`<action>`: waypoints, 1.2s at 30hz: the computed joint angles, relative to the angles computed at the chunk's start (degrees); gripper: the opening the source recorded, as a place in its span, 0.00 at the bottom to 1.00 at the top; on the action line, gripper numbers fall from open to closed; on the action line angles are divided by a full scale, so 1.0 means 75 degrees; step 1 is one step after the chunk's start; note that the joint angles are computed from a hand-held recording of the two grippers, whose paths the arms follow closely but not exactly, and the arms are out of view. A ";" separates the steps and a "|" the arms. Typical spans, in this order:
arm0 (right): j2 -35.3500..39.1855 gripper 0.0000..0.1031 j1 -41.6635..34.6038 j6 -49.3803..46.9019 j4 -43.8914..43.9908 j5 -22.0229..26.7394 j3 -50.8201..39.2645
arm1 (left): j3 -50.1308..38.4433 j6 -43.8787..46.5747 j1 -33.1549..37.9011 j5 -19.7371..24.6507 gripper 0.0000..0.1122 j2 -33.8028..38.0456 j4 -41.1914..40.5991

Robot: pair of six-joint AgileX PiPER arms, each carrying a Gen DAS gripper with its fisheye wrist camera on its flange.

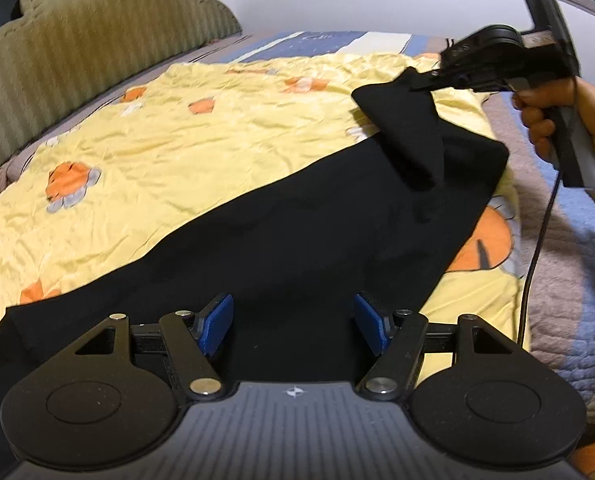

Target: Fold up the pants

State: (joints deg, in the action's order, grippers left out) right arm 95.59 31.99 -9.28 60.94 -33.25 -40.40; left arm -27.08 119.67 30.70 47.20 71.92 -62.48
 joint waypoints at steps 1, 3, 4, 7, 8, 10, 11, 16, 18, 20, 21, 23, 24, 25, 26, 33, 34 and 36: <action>-0.0220 0.05 0.0123 -0.0020 0.0220 -0.0181 0.0237 | 0.0013 -0.0047 -0.0047 0.0021 0.59 -0.0040 0.0023; -0.0609 0.05 0.0348 0.0006 0.0542 -0.0490 0.0672 | 0.0041 -0.0159 -0.0183 -0.0024 0.59 -0.0096 0.0073; -0.0782 0.05 0.0468 -0.0011 0.0732 -0.0625 0.0858 | 0.0071 -0.0178 -0.0225 -0.0050 0.59 -0.0132 0.0094; -0.1216 0.05 0.0846 -0.0153 0.1283 -0.1019 0.1315 | 0.0130 -0.0184 -0.0292 -0.0108 0.59 -0.0256 0.0095; -0.1346 0.05 0.0966 -0.0161 0.1424 -0.1125 0.1462 | 0.0125 -0.0190 -0.0274 -0.0072 0.59 -0.0282 0.0102; -0.1505 0.05 0.1220 -0.0089 0.1682 -0.1346 0.1714 | 0.0091 -0.0307 -0.0256 -0.0014 0.59 -0.0306 0.0160; -0.1569 0.05 0.1353 -0.0007 0.1787 -0.1450 0.1850 | 0.0062 -0.0426 -0.0295 -0.0028 0.59 -0.0296 0.0212; -0.1368 0.05 0.1444 0.1459 0.1431 -0.1349 0.2554 | 0.0011 -0.0710 -0.0382 -0.0045 0.59 -0.0338 0.0434; -0.1217 0.05 0.1451 0.2193 0.1104 -0.1320 0.2776 | 0.0019 -0.0748 -0.0424 -0.0010 0.59 -0.0457 0.0471; -0.1268 0.05 0.1621 0.2408 0.1113 -0.1489 0.2895 | 0.0029 -0.0782 -0.0467 0.0039 0.59 -0.0564 0.0502; -0.1374 0.05 0.1767 0.2355 0.1236 -0.1647 0.2941 | 0.0047 -0.0791 -0.0502 0.0037 0.59 -0.0612 0.0499; -0.1607 0.05 0.2013 0.2182 0.1432 -0.1922 0.3016 | 0.0081 -0.0840 -0.0594 -0.0016 0.59 -0.0663 0.0506; -0.1660 0.05 0.2071 0.2040 0.1548 -0.1963 0.3027 | 0.0101 -0.0875 -0.0646 -0.0058 0.59 -0.0676 0.0510; -0.1629 0.05 0.2048 0.1984 0.1585 -0.1909 0.3033 | 0.0121 -0.0899 -0.0676 -0.0084 0.59 -0.0692 0.0522; -0.1576 0.05 0.1923 0.2111 0.1465 -0.1743 0.3073 | 0.0131 -0.0908 -0.0695 -0.0091 0.59 -0.0706 0.0538; -0.1175 0.05 0.2662 0.3520 0.1588 -0.2238 0.3507 | 0.0166 -0.1196 -0.1052 -0.0419 0.59 -0.0755 0.0623; -0.1128 0.08 0.2542 0.3315 0.1670 -0.2056 0.3424 | 0.0174 -0.1181 -0.1029 -0.0373 0.59 -0.0782 0.0601; -0.1030 0.18 0.2606 0.3464 0.2044 -0.2052 0.3423 | 0.0186 -0.1112 -0.0965 -0.0275 0.60 -0.0837 0.0560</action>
